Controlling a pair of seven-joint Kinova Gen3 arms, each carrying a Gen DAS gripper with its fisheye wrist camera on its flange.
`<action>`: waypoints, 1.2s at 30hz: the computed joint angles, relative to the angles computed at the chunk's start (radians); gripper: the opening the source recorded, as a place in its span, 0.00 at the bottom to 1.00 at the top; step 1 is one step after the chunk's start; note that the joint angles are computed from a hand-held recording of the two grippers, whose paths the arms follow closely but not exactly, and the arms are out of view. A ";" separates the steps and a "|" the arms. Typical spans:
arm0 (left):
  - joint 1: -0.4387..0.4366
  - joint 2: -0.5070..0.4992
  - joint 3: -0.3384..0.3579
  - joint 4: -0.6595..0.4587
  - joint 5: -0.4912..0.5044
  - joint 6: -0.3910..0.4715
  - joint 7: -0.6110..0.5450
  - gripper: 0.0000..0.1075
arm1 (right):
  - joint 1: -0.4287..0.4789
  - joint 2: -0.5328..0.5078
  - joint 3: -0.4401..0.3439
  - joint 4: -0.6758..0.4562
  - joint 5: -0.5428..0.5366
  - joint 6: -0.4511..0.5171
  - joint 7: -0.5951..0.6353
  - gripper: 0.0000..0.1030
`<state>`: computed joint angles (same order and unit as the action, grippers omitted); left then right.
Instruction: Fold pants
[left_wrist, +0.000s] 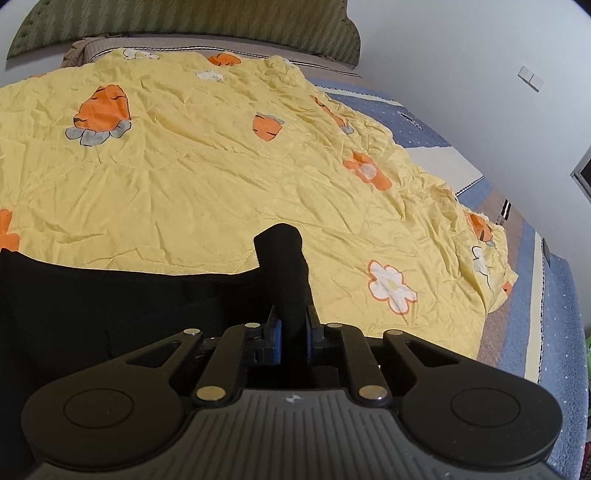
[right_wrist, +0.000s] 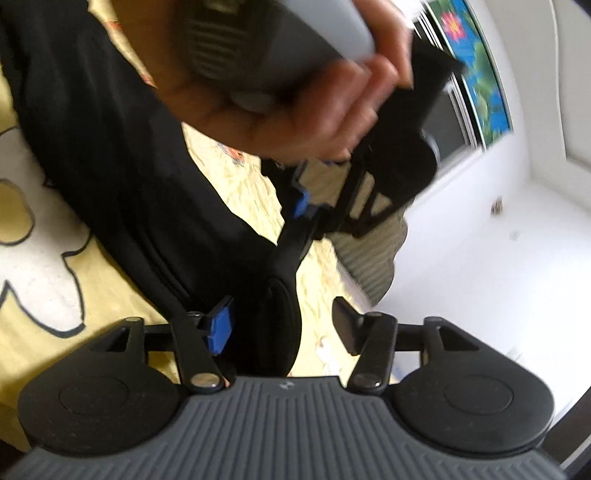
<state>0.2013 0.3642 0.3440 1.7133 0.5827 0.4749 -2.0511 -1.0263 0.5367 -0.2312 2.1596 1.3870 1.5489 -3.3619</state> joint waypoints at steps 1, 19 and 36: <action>0.005 0.000 -0.003 0.001 -0.005 -0.001 0.004 0.11 | 0.013 -0.020 -0.002 0.005 0.001 -0.023 -0.025 0.34; -0.043 0.015 -0.010 -0.009 0.066 0.034 -0.028 0.13 | 0.040 -0.070 -0.022 0.032 0.038 -0.078 -0.030 0.10; -0.125 -0.118 -0.051 0.150 0.034 -0.076 -0.139 0.12 | 0.003 -0.107 -0.051 0.011 0.092 -0.122 0.005 0.10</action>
<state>0.0765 0.2463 0.2933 1.8630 0.6170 0.3989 -2.1897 -1.0235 0.4301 -0.2823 2.1707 1.4791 1.4270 -3.3572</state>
